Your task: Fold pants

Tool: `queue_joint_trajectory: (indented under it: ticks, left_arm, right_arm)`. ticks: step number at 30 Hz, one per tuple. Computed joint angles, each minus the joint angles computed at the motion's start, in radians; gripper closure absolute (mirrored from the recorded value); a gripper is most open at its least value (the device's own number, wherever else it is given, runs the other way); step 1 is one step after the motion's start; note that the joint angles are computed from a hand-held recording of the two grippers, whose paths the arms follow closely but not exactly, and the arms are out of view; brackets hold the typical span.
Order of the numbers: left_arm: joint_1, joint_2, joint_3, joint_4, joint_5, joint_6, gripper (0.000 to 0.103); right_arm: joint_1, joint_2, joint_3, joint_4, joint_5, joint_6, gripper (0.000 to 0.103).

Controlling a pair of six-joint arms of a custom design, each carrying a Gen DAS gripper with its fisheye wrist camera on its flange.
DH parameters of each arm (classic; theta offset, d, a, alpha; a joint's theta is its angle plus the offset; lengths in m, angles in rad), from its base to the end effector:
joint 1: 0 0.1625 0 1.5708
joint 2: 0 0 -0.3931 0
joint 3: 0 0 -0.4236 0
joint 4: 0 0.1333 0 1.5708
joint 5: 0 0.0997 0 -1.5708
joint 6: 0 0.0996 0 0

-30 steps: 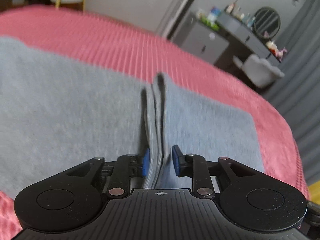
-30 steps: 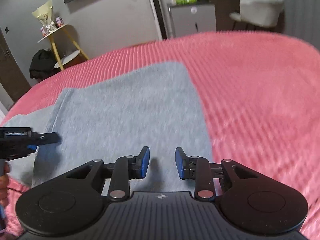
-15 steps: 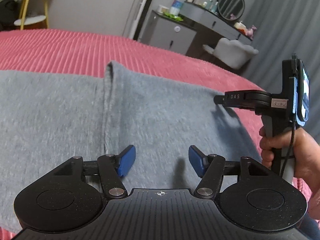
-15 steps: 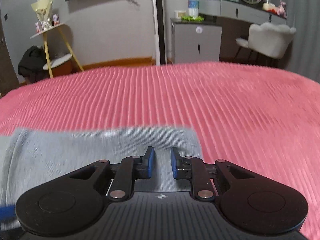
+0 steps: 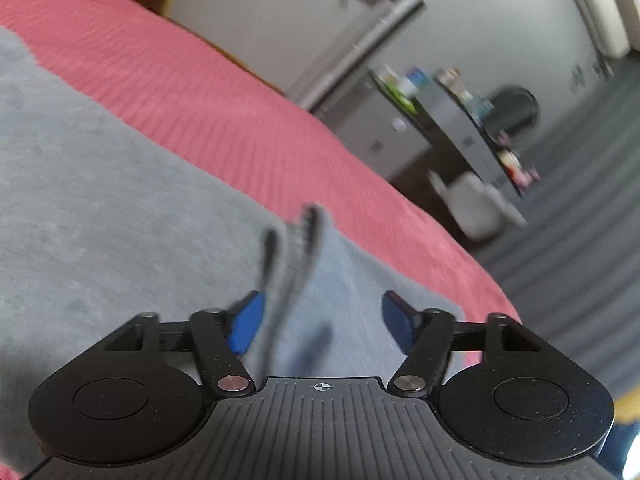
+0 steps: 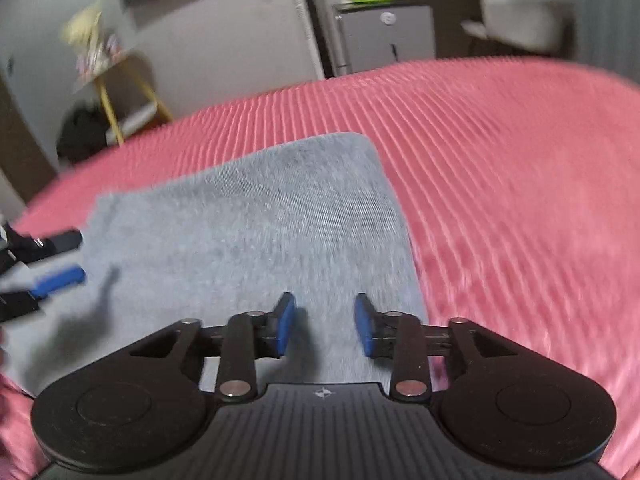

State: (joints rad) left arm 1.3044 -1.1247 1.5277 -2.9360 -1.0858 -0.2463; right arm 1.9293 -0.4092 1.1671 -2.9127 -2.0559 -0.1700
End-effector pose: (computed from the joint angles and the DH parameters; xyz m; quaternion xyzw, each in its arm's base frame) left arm -0.0079 -0.7116 0.3824 -0.1025 0.8616 -0.4885 0.0920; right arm 0.3621 -0.7187 0.0092 0.1761 -0.9154 0.2998 0.2027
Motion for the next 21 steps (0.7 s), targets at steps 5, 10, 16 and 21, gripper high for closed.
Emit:
queue_joint_trajectory:
  ticks: [5,10,16,21]
  left_arm:
    - [0.032,0.036,-0.059,0.078,-0.021,0.012,0.028]
    - [0.053,0.075,-0.099,0.083,-0.1,0.121,0.034]
    - [0.116,0.111,-0.184,0.152,-0.245,0.009,0.072]
    - [0.109,0.103,-0.186,0.137,-0.245,-0.007,0.084]
  right_arm:
    - [-0.01,-0.009,0.018,0.006,0.032,0.071,0.056]
    - [-0.01,0.007,0.01,-0.013,0.037,0.055,0.048]
    - [-0.012,0.01,0.014,-0.038,0.041,0.069,0.047]
    - [-0.003,0.027,0.01,-0.077,0.019,0.055,0.046]
